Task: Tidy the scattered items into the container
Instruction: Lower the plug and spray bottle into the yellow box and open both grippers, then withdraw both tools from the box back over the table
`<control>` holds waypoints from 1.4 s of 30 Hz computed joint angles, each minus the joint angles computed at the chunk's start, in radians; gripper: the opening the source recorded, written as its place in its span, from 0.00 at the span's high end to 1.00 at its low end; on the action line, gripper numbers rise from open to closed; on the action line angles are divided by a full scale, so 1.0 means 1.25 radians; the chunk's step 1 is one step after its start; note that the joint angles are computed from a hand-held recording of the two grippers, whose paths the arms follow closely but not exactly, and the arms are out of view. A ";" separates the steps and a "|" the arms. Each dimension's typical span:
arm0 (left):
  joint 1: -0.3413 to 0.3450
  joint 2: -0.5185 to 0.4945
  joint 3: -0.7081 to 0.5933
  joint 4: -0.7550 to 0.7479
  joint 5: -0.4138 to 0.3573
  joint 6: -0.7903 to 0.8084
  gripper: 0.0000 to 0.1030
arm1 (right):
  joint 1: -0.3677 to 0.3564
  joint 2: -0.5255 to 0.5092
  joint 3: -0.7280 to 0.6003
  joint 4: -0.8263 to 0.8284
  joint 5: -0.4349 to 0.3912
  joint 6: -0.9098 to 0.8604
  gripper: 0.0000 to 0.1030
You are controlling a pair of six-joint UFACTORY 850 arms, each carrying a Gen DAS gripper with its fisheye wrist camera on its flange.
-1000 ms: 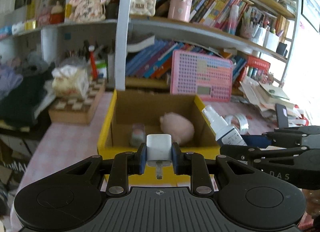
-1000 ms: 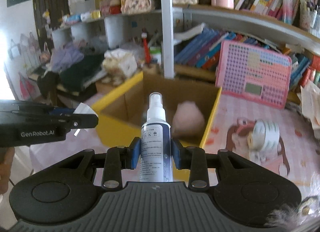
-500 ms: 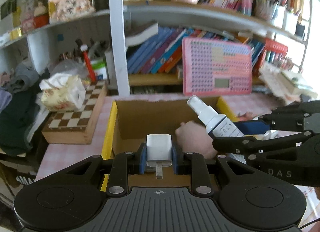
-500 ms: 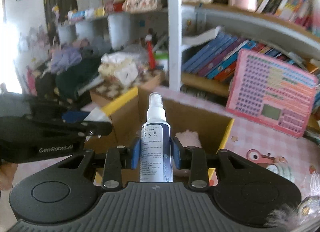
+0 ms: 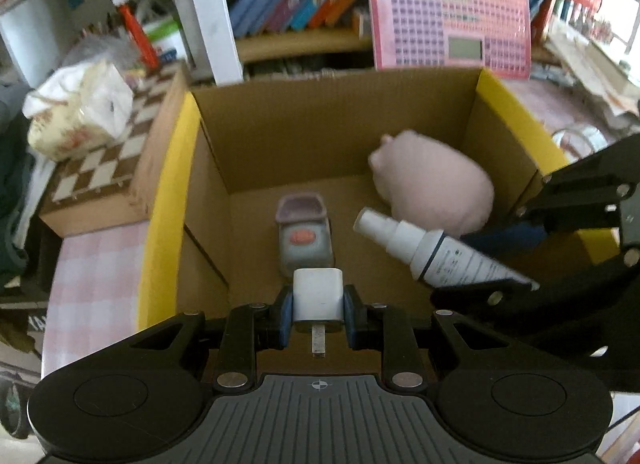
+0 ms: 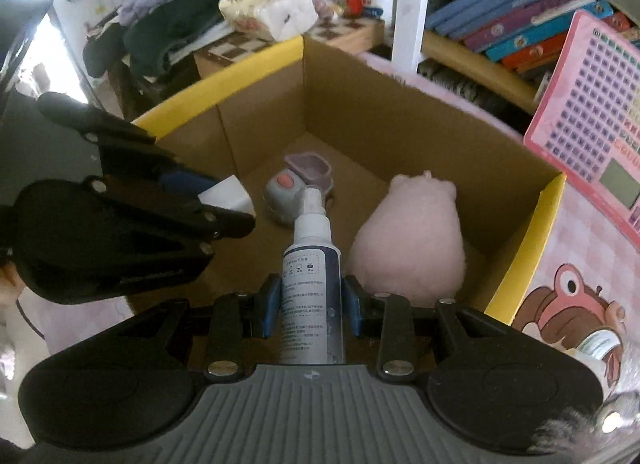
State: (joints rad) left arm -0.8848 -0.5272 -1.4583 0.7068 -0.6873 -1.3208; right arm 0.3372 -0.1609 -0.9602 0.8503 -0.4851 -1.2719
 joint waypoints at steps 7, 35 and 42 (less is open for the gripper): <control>0.001 -0.004 -0.001 -0.035 -0.004 0.030 0.73 | -0.003 -0.014 -0.012 -0.021 -0.019 0.002 0.70; -0.161 0.163 0.157 0.410 -0.130 -0.498 0.36 | -0.053 0.325 0.239 0.477 0.048 -0.288 0.42; -0.237 0.202 0.215 0.409 -0.192 -0.584 0.34 | -0.039 0.488 0.366 0.578 0.162 -0.330 0.42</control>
State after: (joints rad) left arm -1.1812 -0.2753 -1.1898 1.2183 -0.9270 -2.0506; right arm 0.2888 0.4495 -0.5022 1.5723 -0.2825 -1.6848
